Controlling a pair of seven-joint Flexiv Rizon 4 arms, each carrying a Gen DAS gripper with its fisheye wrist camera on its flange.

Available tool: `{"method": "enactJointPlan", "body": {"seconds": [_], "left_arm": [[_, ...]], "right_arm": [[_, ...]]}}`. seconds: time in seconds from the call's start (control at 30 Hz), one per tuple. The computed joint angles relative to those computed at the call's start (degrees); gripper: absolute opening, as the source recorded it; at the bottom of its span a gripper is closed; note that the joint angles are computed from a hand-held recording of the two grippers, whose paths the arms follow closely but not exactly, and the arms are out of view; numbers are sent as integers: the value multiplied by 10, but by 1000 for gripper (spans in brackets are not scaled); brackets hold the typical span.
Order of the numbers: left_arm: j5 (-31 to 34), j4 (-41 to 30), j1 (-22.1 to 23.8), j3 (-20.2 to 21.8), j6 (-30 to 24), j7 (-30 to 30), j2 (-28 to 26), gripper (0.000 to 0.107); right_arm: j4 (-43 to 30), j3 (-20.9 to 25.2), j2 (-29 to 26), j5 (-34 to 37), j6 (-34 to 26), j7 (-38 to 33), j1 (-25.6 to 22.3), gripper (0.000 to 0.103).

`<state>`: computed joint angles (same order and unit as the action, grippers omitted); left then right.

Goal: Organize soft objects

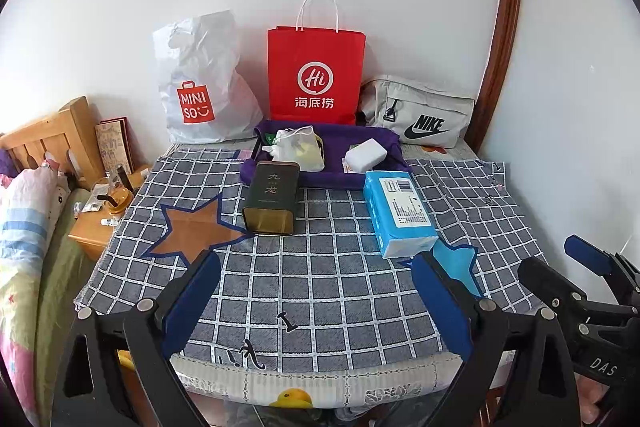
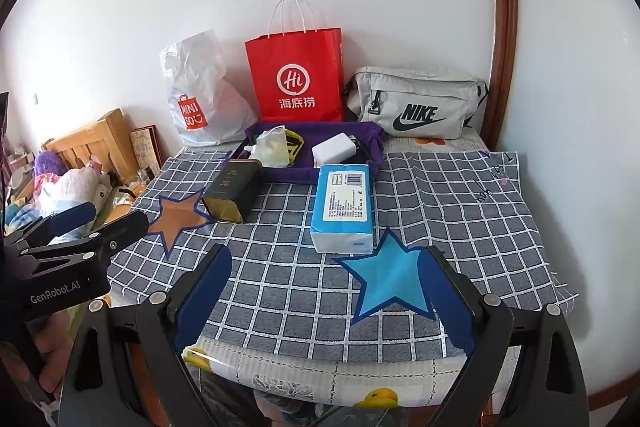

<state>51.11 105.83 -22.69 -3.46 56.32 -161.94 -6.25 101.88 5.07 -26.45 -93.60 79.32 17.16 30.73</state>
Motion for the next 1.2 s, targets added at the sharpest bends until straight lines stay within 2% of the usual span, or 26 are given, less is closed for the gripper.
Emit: {"method": "enactJointPlan", "body": {"seconds": [1.2], "left_arm": [[-1,4,4,-2,-4,1,6,97]], "right_arm": [[0,6,4,-14,-3,13,-3,93]]}}
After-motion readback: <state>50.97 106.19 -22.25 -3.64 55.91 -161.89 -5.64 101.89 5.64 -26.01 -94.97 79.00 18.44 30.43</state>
